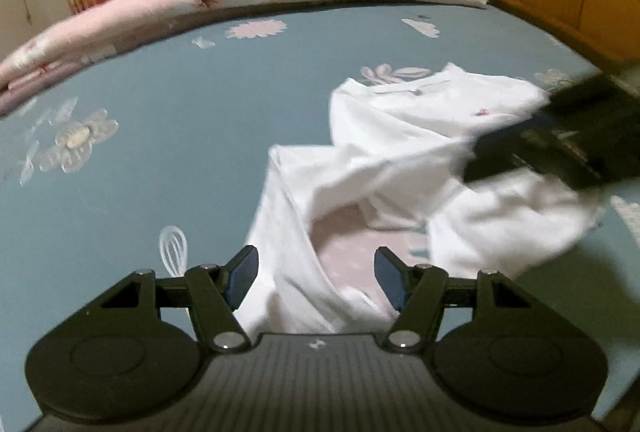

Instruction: Fold clothes

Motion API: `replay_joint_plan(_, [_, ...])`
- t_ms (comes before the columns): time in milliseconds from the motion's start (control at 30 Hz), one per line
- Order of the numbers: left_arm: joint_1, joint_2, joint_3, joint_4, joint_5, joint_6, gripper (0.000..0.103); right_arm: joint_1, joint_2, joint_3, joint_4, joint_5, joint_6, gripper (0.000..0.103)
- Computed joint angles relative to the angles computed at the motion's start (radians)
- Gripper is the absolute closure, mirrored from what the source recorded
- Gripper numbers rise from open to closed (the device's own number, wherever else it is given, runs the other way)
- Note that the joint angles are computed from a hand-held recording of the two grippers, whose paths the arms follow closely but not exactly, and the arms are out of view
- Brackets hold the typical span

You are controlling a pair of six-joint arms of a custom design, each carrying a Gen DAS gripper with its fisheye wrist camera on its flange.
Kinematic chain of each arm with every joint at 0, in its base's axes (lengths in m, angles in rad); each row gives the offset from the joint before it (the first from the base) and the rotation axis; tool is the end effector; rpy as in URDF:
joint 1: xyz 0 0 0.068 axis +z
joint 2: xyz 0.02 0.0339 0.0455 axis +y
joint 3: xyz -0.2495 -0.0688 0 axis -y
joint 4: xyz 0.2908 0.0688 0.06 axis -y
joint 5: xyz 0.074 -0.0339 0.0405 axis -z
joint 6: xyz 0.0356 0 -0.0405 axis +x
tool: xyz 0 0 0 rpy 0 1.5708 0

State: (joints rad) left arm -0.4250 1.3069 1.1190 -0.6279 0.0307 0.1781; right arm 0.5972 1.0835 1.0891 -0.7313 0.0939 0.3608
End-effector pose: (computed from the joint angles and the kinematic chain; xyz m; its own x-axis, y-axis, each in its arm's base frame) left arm 0.2974 -0.1358 0.2792 -0.5766 0.4553 -0.6784 0.5420 0.8345 0.0994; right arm 0.2297 0.1522 0.3230 -0.6906 -0.0446 -0.7218 -0.2758 0.9389 0.2059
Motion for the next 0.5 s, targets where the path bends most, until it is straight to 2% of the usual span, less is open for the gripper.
replay_joint_plan(100, [0.019,0.117,0.099,0.0,-0.011,-0.035,0.037,0.021,-0.094,-0.07,-0.026,0.031,0.02,0.07])
replay_joint_plan(233, [0.067,0.245,0.228,-0.051,0.048,-0.111,0.042,0.049,-0.215,-0.137,-0.081,0.088,0.038,0.07])
replay_joint_plan(333, [0.075,0.311,0.289,-0.09,0.033,-0.119,0.064,0.058,-0.277,-0.173,-0.111,0.106,0.04,0.07])
replay_joint_plan(367, [0.073,0.329,0.305,-0.101,0.026,-0.113,0.067,0.059,-0.287,-0.181,-0.116,0.107,0.039,0.07])
replay_joint_plan(500, [0.051,0.404,0.374,-0.132,0.003,-0.098,0.067,0.071,-0.318,-0.212,-0.115,0.121,0.031,0.07])
